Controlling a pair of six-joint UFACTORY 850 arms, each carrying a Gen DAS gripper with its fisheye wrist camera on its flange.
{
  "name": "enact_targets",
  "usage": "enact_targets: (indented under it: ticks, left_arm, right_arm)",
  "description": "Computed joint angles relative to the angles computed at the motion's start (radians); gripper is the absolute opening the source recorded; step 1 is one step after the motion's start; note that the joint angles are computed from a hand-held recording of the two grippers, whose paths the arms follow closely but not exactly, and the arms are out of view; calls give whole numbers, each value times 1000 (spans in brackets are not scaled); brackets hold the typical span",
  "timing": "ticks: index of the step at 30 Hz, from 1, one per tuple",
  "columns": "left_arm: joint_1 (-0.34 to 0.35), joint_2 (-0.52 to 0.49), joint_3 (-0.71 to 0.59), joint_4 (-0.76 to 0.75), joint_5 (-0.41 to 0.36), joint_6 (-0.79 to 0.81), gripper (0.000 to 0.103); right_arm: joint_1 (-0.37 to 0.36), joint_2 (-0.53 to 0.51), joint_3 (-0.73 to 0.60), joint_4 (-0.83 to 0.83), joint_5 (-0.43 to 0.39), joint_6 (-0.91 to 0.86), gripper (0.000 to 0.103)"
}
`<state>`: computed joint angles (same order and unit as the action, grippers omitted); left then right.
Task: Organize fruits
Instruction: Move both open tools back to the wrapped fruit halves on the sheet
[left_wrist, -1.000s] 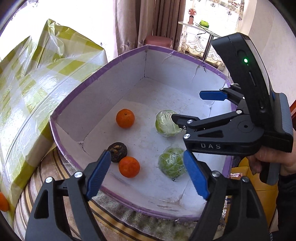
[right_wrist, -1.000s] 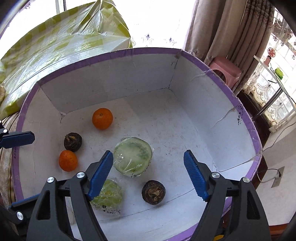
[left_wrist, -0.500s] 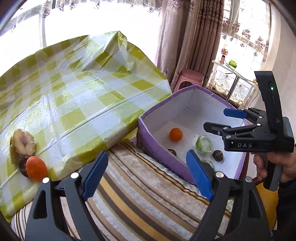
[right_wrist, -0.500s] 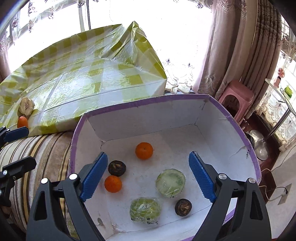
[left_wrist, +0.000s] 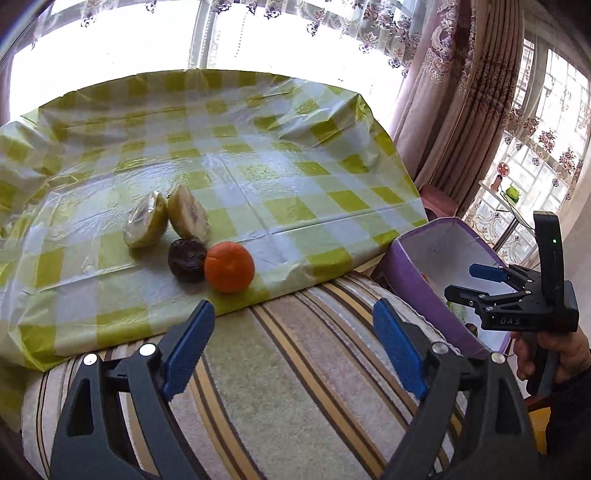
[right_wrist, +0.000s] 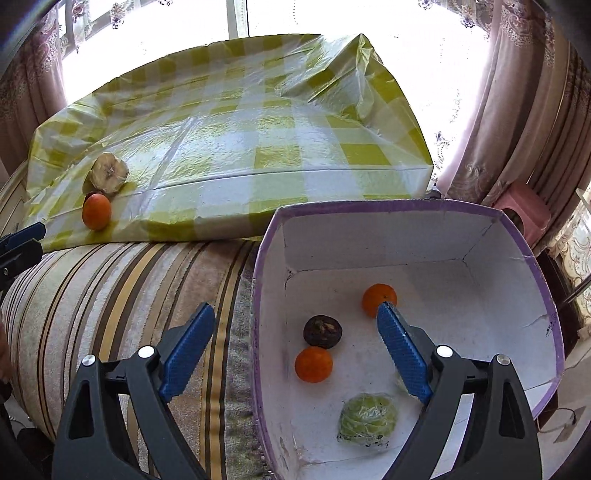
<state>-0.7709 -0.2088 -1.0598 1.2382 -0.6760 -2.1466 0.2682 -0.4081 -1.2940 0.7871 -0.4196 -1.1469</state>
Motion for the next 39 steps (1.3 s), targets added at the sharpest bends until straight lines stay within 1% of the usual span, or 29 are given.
enact_targets:
  ticks: [4,7,13,15,20,25,28,31,32,33,35,39]
  left_arm:
    - [0,72,96,6,-37,-100,87]
    - [5,113,150,13,-46,-162,87]
    - [28,155,215,48,-20,-262,87]
    - [44,162,227,69,3,-284,87]
    - [96,190,260,134,59,-345,87]
    - [177,207,270,165,121,-336,87]
    - [239,197,262,183,200,-309,87]
    - [298,178,247,199,294,-269,87]
    - [311,172,244,198,311,-259,87]
    - [322,171,246,221,328,-279,87]
    - [345,175,260,313,362,-380,87]
    - [373,185,287,474,379,-574,87]
  right_arm:
    - [23,0,6,-1,-14,-13,86]
    - [41,0,8,16,-27,-40,86]
    - [71,-10,-4,66,-67,-78,86]
    - [77,-19,-19,107,-93,-94,86]
    - [95,-67,-96,187,-198,-98,86]
    - [131,-145,-206,217,-294,-60,86]
    - [156,-202,-287,219,-344,-17,86]
    - [181,-252,-365,227,-404,-17,87]
    - [189,-269,-392,227,-422,-13,87]
    - [198,-288,-421,225,-439,-5,87]
    - [213,-333,-488,204,-470,36,87]
    - [241,-409,-599,169,-522,83,87]
